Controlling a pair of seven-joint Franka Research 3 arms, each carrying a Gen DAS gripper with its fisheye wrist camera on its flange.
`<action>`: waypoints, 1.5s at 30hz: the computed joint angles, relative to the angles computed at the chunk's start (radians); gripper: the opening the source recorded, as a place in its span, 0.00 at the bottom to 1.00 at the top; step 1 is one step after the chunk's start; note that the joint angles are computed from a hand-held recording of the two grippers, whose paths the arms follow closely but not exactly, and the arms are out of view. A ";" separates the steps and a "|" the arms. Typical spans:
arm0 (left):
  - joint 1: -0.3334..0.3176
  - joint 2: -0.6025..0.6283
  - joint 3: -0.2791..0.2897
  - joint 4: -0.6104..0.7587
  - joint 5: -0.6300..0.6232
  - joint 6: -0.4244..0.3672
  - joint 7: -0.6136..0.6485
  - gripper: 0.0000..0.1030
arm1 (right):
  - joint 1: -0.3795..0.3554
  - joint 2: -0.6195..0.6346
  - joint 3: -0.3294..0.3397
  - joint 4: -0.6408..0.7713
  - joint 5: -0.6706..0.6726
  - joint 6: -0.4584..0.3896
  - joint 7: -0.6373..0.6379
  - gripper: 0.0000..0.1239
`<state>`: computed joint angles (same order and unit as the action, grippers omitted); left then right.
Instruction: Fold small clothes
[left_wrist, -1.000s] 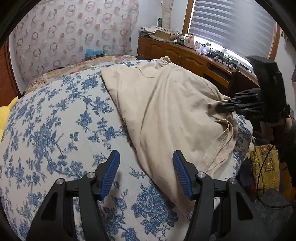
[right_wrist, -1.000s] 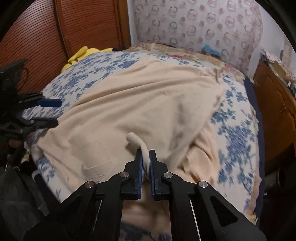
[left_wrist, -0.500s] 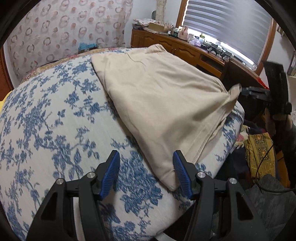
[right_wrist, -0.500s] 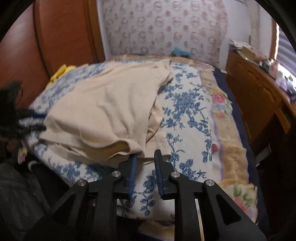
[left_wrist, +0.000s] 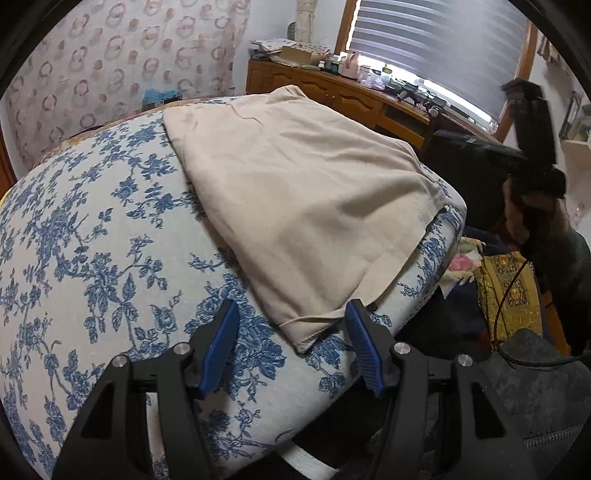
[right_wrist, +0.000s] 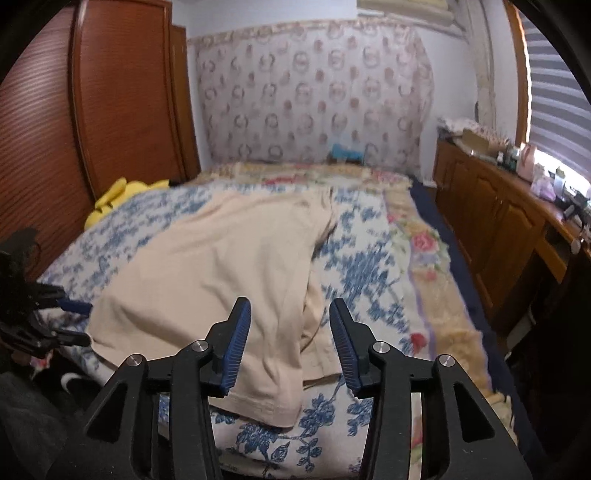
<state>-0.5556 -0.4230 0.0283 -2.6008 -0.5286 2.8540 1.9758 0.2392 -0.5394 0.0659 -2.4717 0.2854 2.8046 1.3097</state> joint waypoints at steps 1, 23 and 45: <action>-0.009 0.002 0.008 0.003 -0.009 0.000 0.011 0.57 | -0.002 0.023 0.002 0.011 -0.001 -0.022 0.006 0.37; -0.021 0.022 0.007 0.025 -0.113 0.003 0.114 0.14 | 0.015 0.080 -0.023 -0.005 -0.026 -0.084 0.047 0.51; 0.024 0.242 0.098 0.436 -0.395 0.013 0.343 0.03 | 0.099 0.227 -0.118 0.325 0.336 -0.151 -0.275 0.03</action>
<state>-0.5314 -0.1808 0.1259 -2.1643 -0.9238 2.8669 2.3191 0.3382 -0.3124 -0.0517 -2.1472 0.6218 2.6535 1.0343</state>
